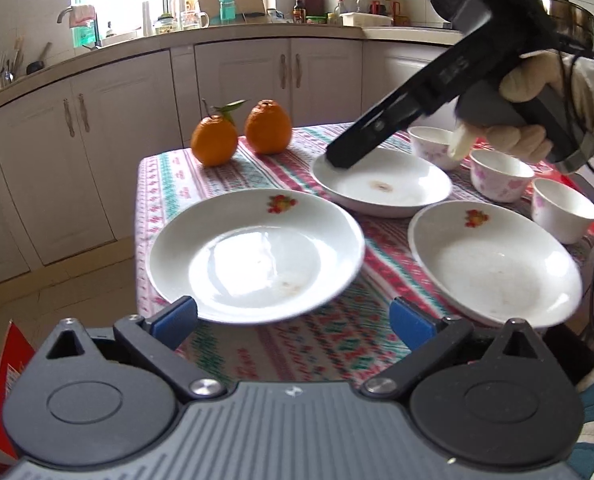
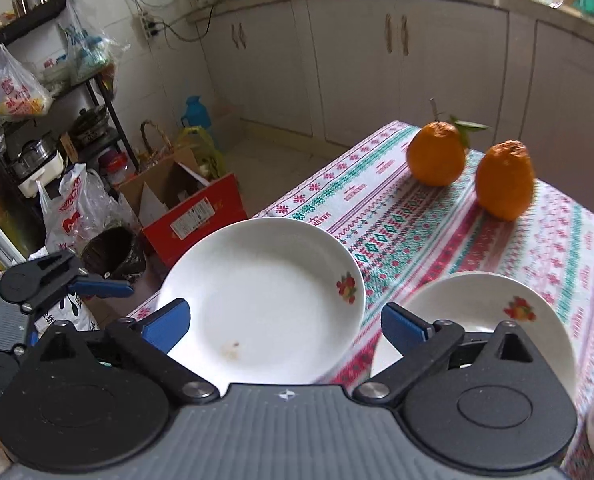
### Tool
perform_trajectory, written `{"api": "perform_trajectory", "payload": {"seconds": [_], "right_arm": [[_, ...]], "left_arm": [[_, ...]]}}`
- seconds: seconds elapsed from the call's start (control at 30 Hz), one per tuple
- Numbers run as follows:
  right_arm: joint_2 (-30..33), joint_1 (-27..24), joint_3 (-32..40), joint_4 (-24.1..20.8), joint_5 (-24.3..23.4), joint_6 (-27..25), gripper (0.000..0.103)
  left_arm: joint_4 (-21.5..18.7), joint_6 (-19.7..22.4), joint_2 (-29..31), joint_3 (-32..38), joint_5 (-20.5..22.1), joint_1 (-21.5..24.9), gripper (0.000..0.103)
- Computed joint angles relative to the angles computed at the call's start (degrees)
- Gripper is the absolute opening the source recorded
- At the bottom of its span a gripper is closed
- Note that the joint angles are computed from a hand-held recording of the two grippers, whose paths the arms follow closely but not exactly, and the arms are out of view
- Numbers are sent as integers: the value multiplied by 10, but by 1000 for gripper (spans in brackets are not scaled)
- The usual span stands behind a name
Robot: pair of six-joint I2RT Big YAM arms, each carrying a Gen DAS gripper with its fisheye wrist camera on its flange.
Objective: Organize plates and bowls
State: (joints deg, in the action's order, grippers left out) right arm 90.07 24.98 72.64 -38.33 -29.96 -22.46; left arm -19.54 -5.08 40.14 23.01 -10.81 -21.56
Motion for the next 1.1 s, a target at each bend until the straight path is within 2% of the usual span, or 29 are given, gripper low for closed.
{"api": "perform_trajectory", "payload": {"seconds": [0.23, 0.3, 0.47, 0.77, 0.9, 1.03, 1.1], "right_arm": [[-100, -41, -103, 28, 9, -9, 103], [-124, -56, -130, 31, 11, -13, 103], [-158, -96, -174, 31, 14, -11, 103], [-174, -144, -205, 38, 1, 5, 103], [-172, -147, -206, 35, -1, 2, 103], [-165, -145, -202, 28, -1, -3, 103], [-161, -144, -198, 25, -1, -6, 103]], "left_arm": [[-11, -42, -1, -4, -48, -103, 102], [-9, -45, 3, -5, -47, -128, 102], [10, -40, 47, 1, -102, -199, 102], [52, -44, 136, 19, -66, -189, 102], [60, -32, 154, 24, -53, -179, 102], [61, -34, 160, 25, -5, -155, 103], [64, -23, 159, 24, 0, -153, 103]]}}
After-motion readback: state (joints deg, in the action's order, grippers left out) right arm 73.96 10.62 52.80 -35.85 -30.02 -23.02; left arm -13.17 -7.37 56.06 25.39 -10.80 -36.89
